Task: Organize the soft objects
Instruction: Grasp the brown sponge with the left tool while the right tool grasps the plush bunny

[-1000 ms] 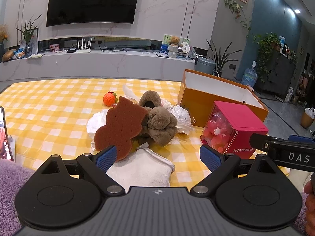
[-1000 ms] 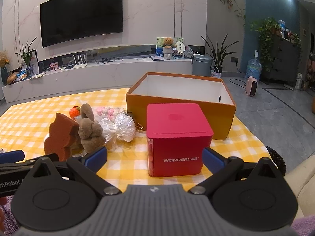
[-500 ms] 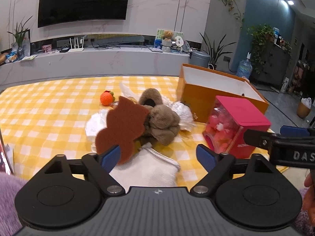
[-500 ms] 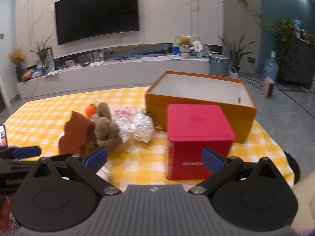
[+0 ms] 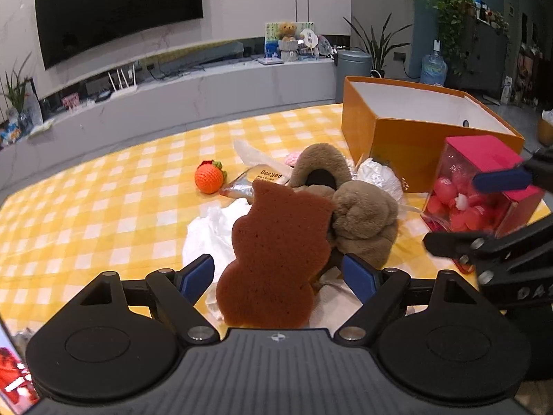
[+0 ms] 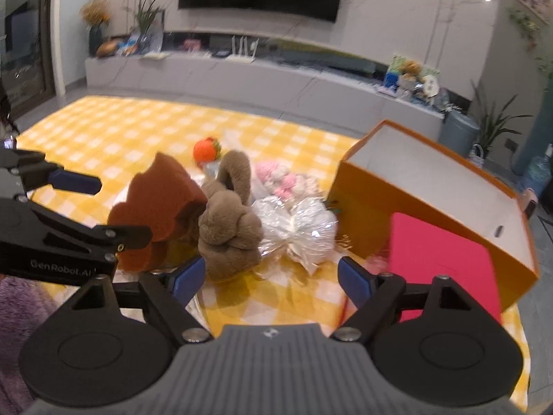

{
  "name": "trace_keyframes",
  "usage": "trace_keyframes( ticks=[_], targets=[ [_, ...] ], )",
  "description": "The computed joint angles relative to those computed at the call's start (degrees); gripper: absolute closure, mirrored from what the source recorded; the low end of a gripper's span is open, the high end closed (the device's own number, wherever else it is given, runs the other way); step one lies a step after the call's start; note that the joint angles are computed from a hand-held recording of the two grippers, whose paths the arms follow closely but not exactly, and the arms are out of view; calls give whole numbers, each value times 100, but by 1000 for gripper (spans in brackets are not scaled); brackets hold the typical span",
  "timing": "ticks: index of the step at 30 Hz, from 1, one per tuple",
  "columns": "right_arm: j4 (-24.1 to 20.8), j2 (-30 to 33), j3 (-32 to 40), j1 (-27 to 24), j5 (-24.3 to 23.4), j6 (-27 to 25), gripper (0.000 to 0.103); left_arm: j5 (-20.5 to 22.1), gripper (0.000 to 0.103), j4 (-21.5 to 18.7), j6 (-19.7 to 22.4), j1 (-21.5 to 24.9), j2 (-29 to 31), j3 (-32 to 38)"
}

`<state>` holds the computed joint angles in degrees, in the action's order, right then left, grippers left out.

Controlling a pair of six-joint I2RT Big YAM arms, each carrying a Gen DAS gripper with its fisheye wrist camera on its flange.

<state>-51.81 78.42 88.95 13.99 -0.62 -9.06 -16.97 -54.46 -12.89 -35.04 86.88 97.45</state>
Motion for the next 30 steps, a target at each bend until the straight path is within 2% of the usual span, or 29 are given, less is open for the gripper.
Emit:
trace_keyframes(
  ticks=[2,7,11,16,19,21,22,23,24,25,27,28,30],
  targets=[
    [-63,176,113,11,-35,-113,23,159,5,134,45,74,47,-17],
    [-124,522,367,33,-90,-364,27,-1,4,161,491,129,274,103],
    [-144,716,515,-13,-273,-483,28,196,4,96,334,250,363,167],
    [-182,824,649,-79,-610,-650,35,493,4,92,85,370,365,155],
    [-224,826,722,-136,-844,-612,35,486,2,107,12,361,363,121],
    [-240,830,733,-126,-899,-764,35,553,2,58,-9,367,389,138],
    [-211,818,706,-119,-914,-853,36,599,4,-15,-8,380,418,179],
    [-223,822,707,-117,-971,-928,36,669,22,-7,-23,389,417,176],
    [-241,834,724,-106,-991,-944,36,795,26,72,-44,411,361,123],
    [-248,829,729,-113,-1026,-941,36,734,27,85,-93,395,303,96],
    [-215,843,754,-105,-1106,-923,36,652,38,140,-150,357,155,-7],
    [-188,849,763,-97,-1114,-916,36,709,48,147,-214,361,82,-50],
    [-133,895,808,-64,-1072,-922,36,801,54,161,-453,388,-21,-115]
  ],
)
